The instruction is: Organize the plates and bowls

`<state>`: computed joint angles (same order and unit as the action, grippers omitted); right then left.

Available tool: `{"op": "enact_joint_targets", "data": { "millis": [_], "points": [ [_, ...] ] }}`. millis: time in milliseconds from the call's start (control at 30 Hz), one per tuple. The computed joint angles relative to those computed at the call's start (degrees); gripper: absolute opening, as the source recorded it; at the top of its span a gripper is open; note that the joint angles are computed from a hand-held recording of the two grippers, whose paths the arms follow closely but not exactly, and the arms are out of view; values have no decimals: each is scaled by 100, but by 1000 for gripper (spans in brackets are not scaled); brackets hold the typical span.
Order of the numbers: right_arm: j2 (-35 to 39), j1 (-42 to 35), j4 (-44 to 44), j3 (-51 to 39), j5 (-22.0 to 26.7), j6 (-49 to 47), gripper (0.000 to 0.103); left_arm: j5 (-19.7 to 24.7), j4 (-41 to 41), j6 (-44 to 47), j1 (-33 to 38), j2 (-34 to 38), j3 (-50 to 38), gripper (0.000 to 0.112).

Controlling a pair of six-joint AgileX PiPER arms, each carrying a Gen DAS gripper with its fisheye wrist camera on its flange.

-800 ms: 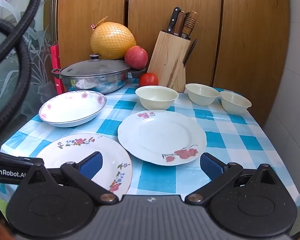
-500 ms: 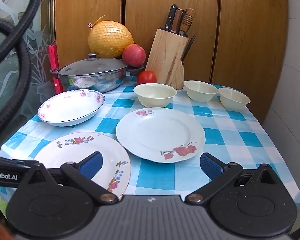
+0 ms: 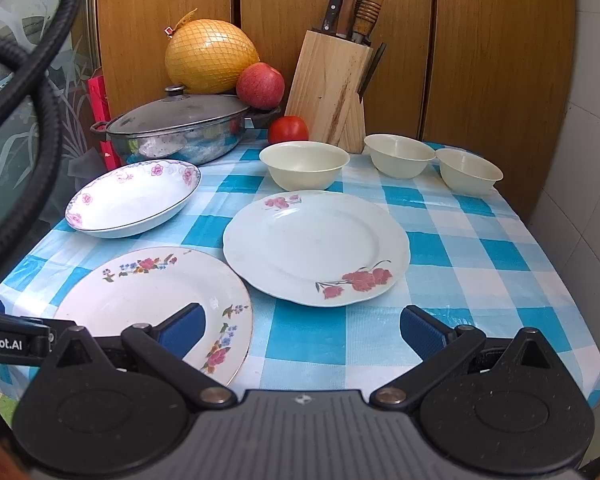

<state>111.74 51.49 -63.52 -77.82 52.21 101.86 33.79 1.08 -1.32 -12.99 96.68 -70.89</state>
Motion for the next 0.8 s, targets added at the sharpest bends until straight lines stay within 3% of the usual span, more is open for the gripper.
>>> {"op": "enact_joint_targets", "data": {
  "millis": [200,333,467,600,800],
  "points": [
    [-85,-213,365,81,-376,-230,101,244,-262,299,64,200,-297,98],
    [-59,-350,604,47,-635,-455,96,601,-608,641,110,431,-666,95],
    [-3,-436,740,-75,-785,-732,91,493,-75,186,-33,528,-763,95],
    [23,-594,1078,-142,-1118,-1044,78,784,-394,417,10,742,-1065,94],
    [-65,-847,1497,32,-1646,-1135,66,983,-464,465,-6,931,-1216,88]
  ]
}}
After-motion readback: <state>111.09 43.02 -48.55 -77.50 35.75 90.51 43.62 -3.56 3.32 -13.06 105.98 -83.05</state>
